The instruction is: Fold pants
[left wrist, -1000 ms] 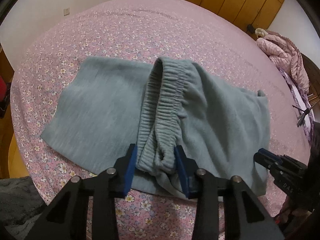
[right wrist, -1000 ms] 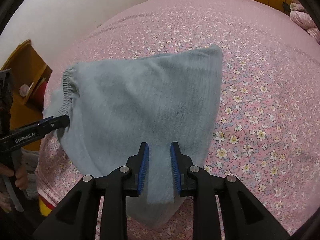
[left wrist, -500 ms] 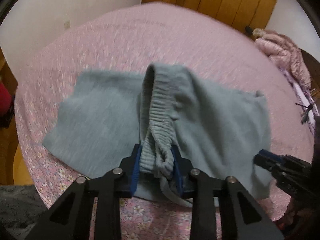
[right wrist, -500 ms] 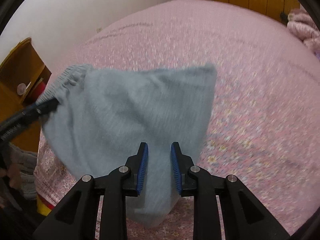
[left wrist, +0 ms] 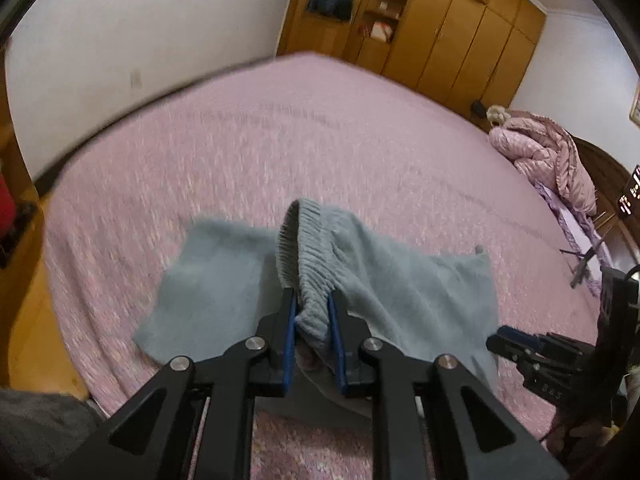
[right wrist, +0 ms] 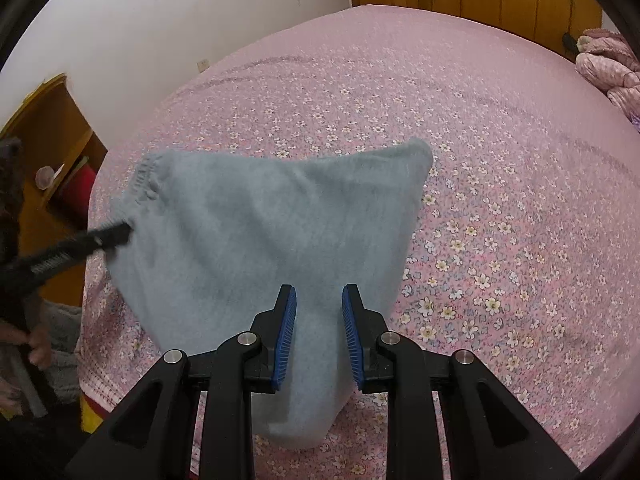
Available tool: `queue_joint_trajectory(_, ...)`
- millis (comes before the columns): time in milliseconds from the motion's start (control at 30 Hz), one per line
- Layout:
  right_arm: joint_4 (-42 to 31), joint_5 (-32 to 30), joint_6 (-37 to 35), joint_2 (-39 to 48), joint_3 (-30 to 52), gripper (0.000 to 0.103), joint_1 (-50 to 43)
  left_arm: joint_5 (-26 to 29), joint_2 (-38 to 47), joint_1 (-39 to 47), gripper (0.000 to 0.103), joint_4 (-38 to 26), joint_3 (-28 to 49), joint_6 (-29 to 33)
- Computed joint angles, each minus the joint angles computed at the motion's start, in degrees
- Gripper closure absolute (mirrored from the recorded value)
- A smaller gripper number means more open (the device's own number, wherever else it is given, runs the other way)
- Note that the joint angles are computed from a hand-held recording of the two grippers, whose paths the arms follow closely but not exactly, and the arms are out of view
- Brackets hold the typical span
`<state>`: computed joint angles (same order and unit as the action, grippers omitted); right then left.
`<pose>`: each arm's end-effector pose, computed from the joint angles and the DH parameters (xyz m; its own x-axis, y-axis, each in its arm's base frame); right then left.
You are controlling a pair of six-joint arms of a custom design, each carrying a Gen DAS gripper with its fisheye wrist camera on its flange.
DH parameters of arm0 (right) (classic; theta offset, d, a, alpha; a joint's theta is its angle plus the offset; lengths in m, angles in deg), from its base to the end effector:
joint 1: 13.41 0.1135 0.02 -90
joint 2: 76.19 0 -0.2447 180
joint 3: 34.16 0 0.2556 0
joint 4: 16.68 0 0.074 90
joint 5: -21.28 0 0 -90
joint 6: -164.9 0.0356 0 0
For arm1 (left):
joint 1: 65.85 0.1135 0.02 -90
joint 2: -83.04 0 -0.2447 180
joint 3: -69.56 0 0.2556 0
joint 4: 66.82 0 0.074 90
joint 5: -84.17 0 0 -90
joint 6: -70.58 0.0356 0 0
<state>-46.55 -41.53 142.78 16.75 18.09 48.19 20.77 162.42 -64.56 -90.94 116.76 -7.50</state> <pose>0.1387 0.2223 0.0916 -0.8267 0.2035 -0.5245 0.1481 0.9781 0.1461 0.2503 -0.0103 0.1298 -0.7667 0.1675 -0.6198 0.3951 0.8840 -0.2499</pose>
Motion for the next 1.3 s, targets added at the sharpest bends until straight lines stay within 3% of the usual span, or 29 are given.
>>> queue_joint_trajectory(133,1.4,-1.1,0.6,0.7,-0.6,0.078,-0.3,-5.0,9.2,-2.0,0.081,3.1,0.9,-0.5)
queue_joint_trajectory(200,1.9,-1.6,0.9,1.1,-0.8,0.078,-0.2,-6.3,11.4,-2.1,0.072,4.7,1.0,-0.8)
queue_joint_trajectory(467,3.8,-3.0,0.9,2.3,-1.3,0.078,-0.4,-3.4,15.7,0.0,0.064,7.3,1.7,-1.2)
queue_joint_trajectory(833,10.7,-5.7,-0.5,2.8,-4.8,0.078,-2.4,-15.1,12.4,-8.9,0.064,12.2,-2.5,-1.4)
queue_joint_trajectory(1300,8.6,-4.0,2.2,-0.6,-6.5,0.078,-0.4,-19.7,12.8,-13.5,0.066,15.2,-3.4,-6.2)
